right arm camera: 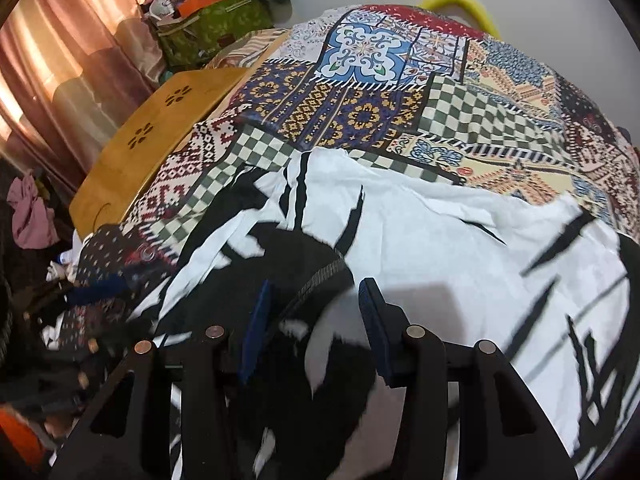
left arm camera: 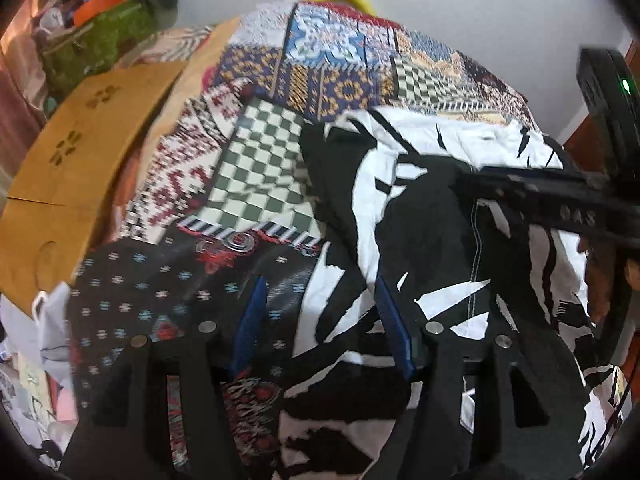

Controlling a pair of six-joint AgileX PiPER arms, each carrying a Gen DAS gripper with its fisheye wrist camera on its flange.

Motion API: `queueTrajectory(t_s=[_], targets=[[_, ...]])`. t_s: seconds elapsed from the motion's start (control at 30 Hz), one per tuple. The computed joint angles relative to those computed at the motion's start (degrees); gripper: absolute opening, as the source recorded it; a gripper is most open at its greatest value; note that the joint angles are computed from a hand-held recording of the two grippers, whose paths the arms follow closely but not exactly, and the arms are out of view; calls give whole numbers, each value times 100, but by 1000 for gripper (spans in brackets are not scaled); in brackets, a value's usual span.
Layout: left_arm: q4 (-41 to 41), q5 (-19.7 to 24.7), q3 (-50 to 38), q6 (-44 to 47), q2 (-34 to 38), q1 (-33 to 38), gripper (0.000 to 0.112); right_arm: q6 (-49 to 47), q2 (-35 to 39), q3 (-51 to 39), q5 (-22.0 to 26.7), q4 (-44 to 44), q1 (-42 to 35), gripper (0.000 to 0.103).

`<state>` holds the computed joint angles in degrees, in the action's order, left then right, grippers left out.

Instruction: Fold small clothes

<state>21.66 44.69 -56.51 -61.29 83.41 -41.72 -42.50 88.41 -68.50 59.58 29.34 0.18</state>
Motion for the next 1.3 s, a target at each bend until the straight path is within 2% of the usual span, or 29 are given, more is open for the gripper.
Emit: queueTrajectory(t_s=[0.1, 0.13, 0.17, 0.23, 0.27, 0.4, 0.47, 0.63, 0.77, 0.93, 1.03, 1.13, 1.2, 1.27, 1.3], targets=[[88, -143, 29, -80, 150, -31, 56, -105, 123, 29, -187, 55, 127, 42], [165, -168, 55, -162, 179, -49, 56, -239, 89, 149, -356, 112, 159, 34], [265, -216, 114, -303, 193, -68, 56, -310, 70, 190, -427, 139, 179, 19], [381, -314, 255, -508, 150, -59, 57, -395, 17, 314, -631, 118, 223, 8], [437, -314, 281, -597, 143, -67, 57, -496, -23, 386, -697, 181, 204, 7], [1446, 459, 301, -1742, 253, -548, 50, -671, -173, 512, -859, 273, 141, 4], [1422, 282, 469, -1886, 155, -498, 50, -680, -133, 454, -808, 286, 71, 4], [1686, 668, 283, -2050, 455, -749, 51, -462, -121, 600, -1137, -24, 221, 3], [1563, 555, 318, -1910, 415, -647, 51, -145, -151, 561, -1180, -389, 383, 3], [1202, 630, 235, -1519, 297, -591, 50, -271, -455, 461, -560, -396, 81, 10], [1020, 875, 77, -1369, 206, -647, 50, -639, -824, 477, -188, -184, -311, 15], [945, 1232, -162, -1332, 51, -817, 50, -909, -1081, 396, 196, -71, -733, 16], [1006, 1533, -412, -1362, -37, -996, 50, -1148, -1252, 325, 471, 85, -1125, 22], [1070, 1883, -729, -1363, -13, -1176, 50, -1337, -1355, 259, 701, 273, -1486, 34], [1104, 2072, -942, -1336, 20, -1277, 51, -1472, -1403, 215, 842, 402, -1731, 36]])
